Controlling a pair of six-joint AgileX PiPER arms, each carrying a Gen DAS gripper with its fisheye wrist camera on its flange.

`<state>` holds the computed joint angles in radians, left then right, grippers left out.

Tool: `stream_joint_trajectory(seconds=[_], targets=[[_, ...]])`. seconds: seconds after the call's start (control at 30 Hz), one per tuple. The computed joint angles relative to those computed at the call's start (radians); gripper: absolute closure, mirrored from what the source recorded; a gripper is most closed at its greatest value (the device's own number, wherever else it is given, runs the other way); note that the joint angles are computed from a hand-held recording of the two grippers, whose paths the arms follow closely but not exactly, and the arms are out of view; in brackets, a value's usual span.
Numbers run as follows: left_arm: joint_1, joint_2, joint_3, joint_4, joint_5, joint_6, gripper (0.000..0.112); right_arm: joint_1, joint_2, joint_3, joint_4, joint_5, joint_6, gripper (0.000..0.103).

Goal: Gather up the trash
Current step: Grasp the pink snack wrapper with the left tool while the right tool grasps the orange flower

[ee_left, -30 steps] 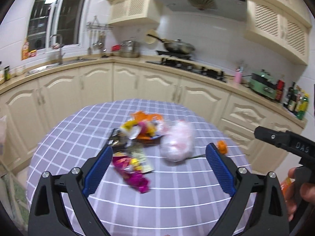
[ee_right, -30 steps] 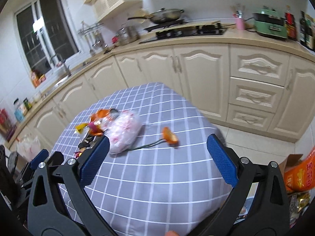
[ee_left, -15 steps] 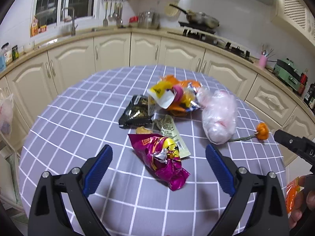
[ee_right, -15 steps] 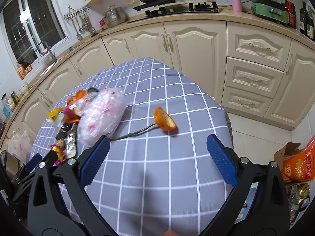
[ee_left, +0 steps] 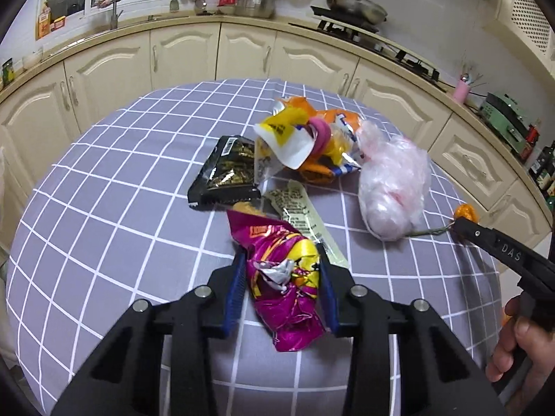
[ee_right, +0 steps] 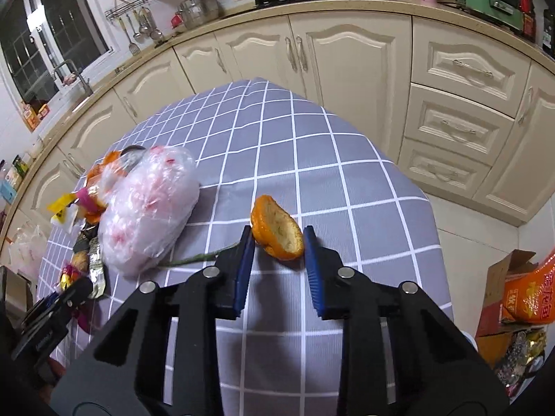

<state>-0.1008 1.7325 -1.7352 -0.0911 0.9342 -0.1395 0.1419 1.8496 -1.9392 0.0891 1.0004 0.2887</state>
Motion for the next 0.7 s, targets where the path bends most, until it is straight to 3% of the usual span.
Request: stream_joint_trajectory(seconds=[0.47, 0.7], targets=[[0.039, -0.197, 0.197, -0.053, -0.105, 0.062, 0.076, 0.011, -0.246, 0.231, -0.027, -0.117, -0.033, 0.076], [-0.003, -0.254, 0.203, -0.022, -0.126, 0.040, 0.076, 0.016, -0.335, 0.287, -0.015, -0.131, -0.052, 0.077]])
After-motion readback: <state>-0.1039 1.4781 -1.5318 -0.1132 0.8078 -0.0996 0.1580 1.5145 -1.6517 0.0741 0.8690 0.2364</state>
